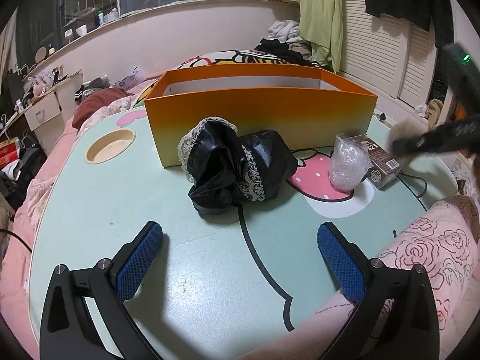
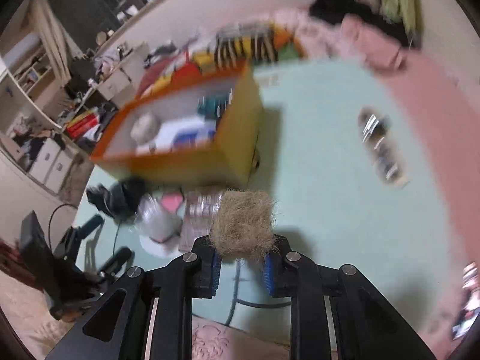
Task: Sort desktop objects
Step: 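Carry the beige pompom out and set it on the table, then grasp the small figurine inside the orange box with the left gripper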
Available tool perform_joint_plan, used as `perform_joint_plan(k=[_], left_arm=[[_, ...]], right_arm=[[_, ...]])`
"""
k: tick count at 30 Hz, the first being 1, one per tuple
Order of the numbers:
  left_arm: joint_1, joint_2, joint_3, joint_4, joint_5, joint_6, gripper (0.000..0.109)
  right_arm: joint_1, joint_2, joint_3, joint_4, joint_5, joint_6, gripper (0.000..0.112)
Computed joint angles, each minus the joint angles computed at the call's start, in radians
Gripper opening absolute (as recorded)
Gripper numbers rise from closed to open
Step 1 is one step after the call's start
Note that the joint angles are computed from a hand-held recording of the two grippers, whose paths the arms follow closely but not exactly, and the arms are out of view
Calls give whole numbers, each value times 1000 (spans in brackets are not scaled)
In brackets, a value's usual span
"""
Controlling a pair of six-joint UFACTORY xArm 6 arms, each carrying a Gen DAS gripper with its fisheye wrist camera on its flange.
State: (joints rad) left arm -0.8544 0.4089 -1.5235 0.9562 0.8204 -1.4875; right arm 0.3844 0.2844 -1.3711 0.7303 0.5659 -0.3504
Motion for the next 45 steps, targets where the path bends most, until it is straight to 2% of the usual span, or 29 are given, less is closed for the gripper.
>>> perform_joint_plan(k=[2, 4, 6, 7, 8, 10, 12, 13, 15, 16, 18, 19, 20, 23, 35, 36, 39, 41, 43, 45], left_arm=[[0, -6, 8, 2, -2, -3, 103], [1, -3, 4, 0, -2, 0, 103], [0, -3, 4, 0, -1, 0, 103], [0, -4, 4, 0, -1, 0, 103], [-1, -6, 7, 0, -1, -2, 103], [0, -5, 6, -1, -1, 0, 103], [0, -6, 8, 0, -1, -1, 103], [0, -7, 8, 0, -2, -1, 103], [0, -7, 9, -1, -2, 0, 103], [-1, -6, 7, -2, 1, 4, 103], [1, -7, 8, 0, 0, 5, 103], [1, -7, 9, -1, -2, 5, 103], [0, -8, 9, -2, 0, 5, 103], [-3, -11, 12, -1, 2, 3, 103], [-5, -18, 14, -15, 14, 7, 103], [-5, -24, 16, -20, 15, 7, 101], [4, -70, 28, -30, -37, 8, 84], [9, -91, -7, -37, -60, 47, 83], [29, -68, -118, -157, -43, 179, 70], [81, -4, -249, -366, -61, 323, 68]], right_arm=[[30, 29, -24, 54, -26, -39, 22], [69, 51, -55, 13, -70, -11, 24], [99, 60, -62, 41, -129, -48, 28], [113, 56, -51, 21, -176, -34, 33], [128, 39, -21, -17, -230, -12, 43], [146, -3, 50, -38, -322, -39, 56], [154, -49, 148, -206, -404, 56, 60], [148, -61, 188, -310, -422, 132, 60], [142, -60, 233, -403, -416, 191, 61], [140, -57, 249, -476, -460, 232, 69], [127, -44, 236, -666, -439, 356, 76], [125, -43, 234, -709, -434, 385, 84], [127, -36, 224, -711, -425, 384, 89], [124, -35, 218, -698, -419, 378, 91], [124, -38, 219, -679, -415, 360, 94], [126, -34, 220, -678, -420, 361, 94], [128, -22, 214, -676, -424, 365, 96], [128, -20, 211, -680, -423, 368, 96], [127, -21, 212, -677, -423, 366, 96], [128, -23, 214, -673, -423, 362, 96]])
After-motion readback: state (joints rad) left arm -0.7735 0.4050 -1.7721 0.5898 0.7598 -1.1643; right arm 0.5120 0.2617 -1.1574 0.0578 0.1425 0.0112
